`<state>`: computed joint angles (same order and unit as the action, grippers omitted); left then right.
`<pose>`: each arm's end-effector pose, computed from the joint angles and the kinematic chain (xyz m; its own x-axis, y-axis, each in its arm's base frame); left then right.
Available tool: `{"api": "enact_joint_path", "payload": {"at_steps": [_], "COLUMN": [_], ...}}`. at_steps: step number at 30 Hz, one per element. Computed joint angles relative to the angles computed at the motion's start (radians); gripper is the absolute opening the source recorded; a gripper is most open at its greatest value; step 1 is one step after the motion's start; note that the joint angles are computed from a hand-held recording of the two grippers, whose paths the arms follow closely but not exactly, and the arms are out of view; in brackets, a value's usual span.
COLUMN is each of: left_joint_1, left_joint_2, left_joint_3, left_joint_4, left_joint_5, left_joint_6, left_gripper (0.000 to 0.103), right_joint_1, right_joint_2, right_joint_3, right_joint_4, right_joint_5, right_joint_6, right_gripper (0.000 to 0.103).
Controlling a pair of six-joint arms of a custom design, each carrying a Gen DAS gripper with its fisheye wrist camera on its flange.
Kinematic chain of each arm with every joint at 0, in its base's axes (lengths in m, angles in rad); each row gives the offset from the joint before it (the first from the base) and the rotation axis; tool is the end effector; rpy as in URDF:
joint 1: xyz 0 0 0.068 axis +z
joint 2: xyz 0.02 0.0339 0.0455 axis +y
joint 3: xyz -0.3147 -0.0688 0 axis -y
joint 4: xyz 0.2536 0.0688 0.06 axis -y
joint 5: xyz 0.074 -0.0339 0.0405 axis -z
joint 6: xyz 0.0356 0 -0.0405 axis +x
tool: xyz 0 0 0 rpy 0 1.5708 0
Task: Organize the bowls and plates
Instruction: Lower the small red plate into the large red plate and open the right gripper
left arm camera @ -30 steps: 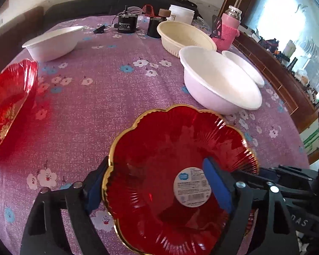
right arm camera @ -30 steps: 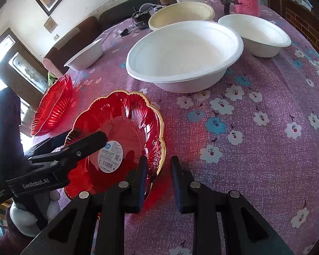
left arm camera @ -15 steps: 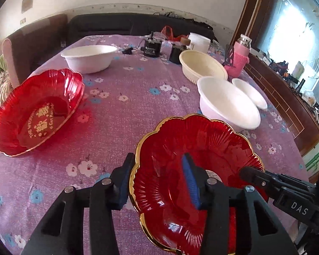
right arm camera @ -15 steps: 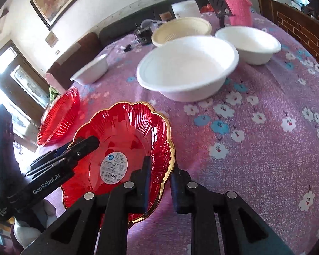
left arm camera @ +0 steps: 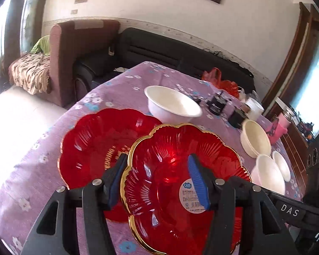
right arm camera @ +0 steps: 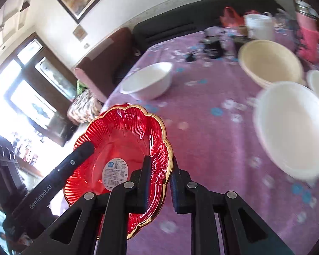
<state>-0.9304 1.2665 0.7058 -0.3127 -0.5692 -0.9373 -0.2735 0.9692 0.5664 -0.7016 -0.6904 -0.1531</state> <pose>0.1583 -0.1803 0.2500 -0.6488 -0.2655 -0.7131 -0.0917 0.9576 -0.2731 0.1451 -0.0172 0.2381 -0.8396 0.1134 -0.5312 -0.1978 0.8469 0.4936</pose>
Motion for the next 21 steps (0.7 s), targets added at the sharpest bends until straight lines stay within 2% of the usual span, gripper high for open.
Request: {"api": "enact_joint_path", "payload": {"at_steps": [3, 7, 10, 14, 18, 21], "left_joint_1": [0.161, 0.341, 0.406, 0.391, 0.410, 0.388], "left_joint_2": [-0.016, 0.045, 0.101, 0.107, 0.109, 0.105], "left_joint_3": [-0.050, -0.092, -0.108, -0.104, -0.111, -0.107], "left_joint_4": [0.058, 0.136, 0.177, 0.187, 0.214, 0.198], "left_joint_5": [0.096, 0.223, 0.269, 0.228, 0.272, 0.238], "left_joint_6": [0.056, 0.118, 0.143, 0.174, 0.185, 0.183], "left_gripper": [0.056, 0.056, 0.056, 0.056, 0.066, 0.069], "right_joint_1": [0.255, 0.461, 0.539, 0.592, 0.634, 0.665], "right_joint_2": [0.109, 0.275, 0.373, 0.422, 0.433, 0.426], "right_joint_3": [-0.002, 0.013, 0.032, 0.032, 0.033, 0.014], "right_joint_4": [0.203, 0.385, 0.460, 0.530, 0.566, 0.612], "right_joint_5": [0.104, 0.225, 0.287, 0.370, 0.455, 0.526], "right_joint_6": [0.221, 0.364, 0.411, 0.429, 0.418, 0.424], "right_gripper": [0.018, 0.018, 0.018, 0.018, 0.018, 0.018]}}
